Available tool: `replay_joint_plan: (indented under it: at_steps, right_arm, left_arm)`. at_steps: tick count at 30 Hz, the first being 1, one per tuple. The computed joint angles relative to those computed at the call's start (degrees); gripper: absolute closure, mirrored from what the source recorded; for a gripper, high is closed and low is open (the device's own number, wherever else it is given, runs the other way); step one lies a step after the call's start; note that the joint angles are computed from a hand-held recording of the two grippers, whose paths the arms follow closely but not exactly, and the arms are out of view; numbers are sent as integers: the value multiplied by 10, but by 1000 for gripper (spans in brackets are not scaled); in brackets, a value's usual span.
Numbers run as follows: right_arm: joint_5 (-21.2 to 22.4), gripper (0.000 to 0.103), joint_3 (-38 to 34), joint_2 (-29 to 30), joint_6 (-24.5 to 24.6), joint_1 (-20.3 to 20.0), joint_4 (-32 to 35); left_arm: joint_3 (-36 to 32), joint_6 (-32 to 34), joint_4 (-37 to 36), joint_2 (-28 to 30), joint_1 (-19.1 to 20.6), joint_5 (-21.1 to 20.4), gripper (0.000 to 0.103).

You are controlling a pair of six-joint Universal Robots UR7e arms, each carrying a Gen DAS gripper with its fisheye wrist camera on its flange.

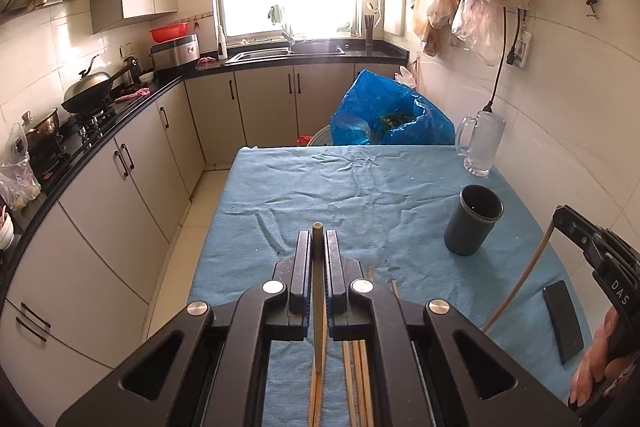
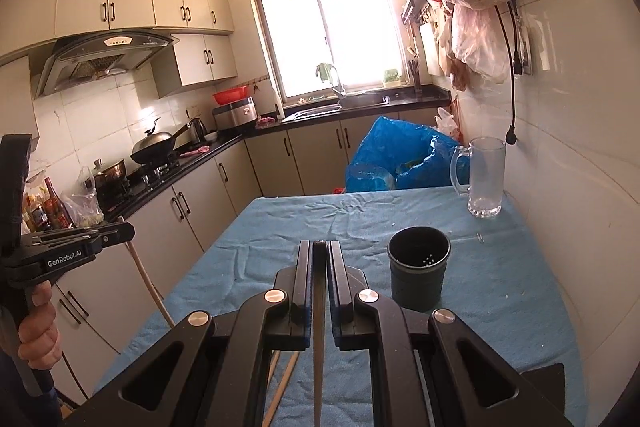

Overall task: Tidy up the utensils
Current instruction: 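Lift the held chopsticks with both tools and carry them over the black cup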

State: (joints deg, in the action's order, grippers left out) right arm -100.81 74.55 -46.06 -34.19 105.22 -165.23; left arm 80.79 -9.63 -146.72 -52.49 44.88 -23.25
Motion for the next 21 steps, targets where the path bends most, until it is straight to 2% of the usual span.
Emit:
replay_joint_plan:
  at_steps: [21]
  right_arm:
    - [5,95,-33,8,4,-4,16]
  left_arm:
    - [-63,7,36,41,10,-16,98]
